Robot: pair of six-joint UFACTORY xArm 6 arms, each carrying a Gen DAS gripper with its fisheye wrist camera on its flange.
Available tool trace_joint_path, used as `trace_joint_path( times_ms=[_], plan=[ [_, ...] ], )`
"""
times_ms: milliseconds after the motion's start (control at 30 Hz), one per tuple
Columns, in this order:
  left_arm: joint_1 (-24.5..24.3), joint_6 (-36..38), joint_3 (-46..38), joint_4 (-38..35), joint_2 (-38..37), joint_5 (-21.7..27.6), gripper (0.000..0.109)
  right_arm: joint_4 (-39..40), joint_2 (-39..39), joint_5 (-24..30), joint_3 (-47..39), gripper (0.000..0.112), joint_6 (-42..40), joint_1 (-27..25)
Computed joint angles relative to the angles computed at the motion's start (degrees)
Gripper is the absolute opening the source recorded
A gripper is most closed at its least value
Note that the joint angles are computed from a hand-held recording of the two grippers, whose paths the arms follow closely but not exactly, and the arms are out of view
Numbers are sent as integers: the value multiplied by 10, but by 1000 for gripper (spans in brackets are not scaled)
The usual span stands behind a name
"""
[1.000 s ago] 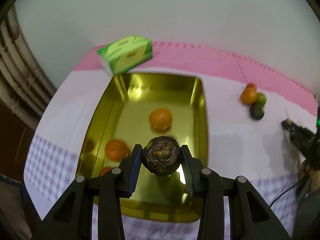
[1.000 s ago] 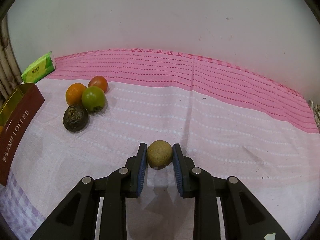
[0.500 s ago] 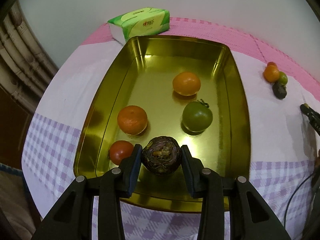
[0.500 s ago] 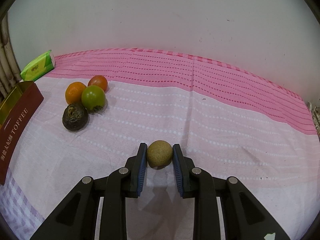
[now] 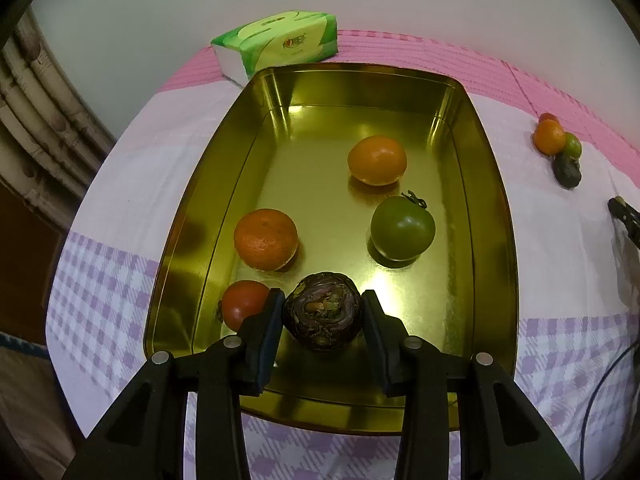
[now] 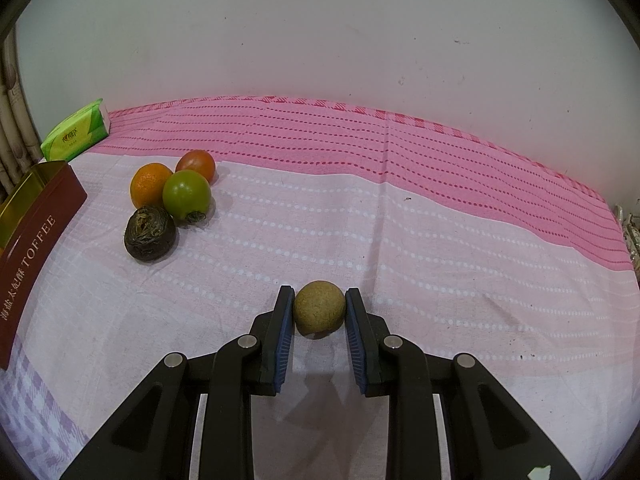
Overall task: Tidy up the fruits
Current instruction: 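Place the dark brown fruit in the gold tray and open the left gripper, then lower the tan fruit into the gold tray and open the right gripper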
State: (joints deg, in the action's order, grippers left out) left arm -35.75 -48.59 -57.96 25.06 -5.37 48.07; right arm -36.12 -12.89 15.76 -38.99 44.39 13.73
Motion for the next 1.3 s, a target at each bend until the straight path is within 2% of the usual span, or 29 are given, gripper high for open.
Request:
trace_joint_path(
  times_ms=[200, 467, 667, 800, 933, 1200, 1300],
  plan=[
    [-3, 0, -1, 1, 0, 0, 41, 4, 0, -3, 1, 23, -2, 0],
    [-10, -3, 2, 26, -10, -9, 51, -26, 1, 9, -4, 23, 19, 2],
    [-5, -24, 14, 50, -34, -20, 54, 5, -11, 11, -2, 23, 20, 27],
    [6, -54, 29, 81, -65, -18, 59, 59, -19, -5, -10, 23, -17, 65],
    [25, -69, 51, 89, -97, -10, 62, 121, -5, -22, -44, 23, -76, 134],
    [50, -90, 112, 81, -176, 12, 63, 265, 74, -26, -144, 23, -235, 262],
    [54, -86, 127, 70, -191, 22, 63, 260, 108, -11, -180, 23, -246, 290]
  ],
)
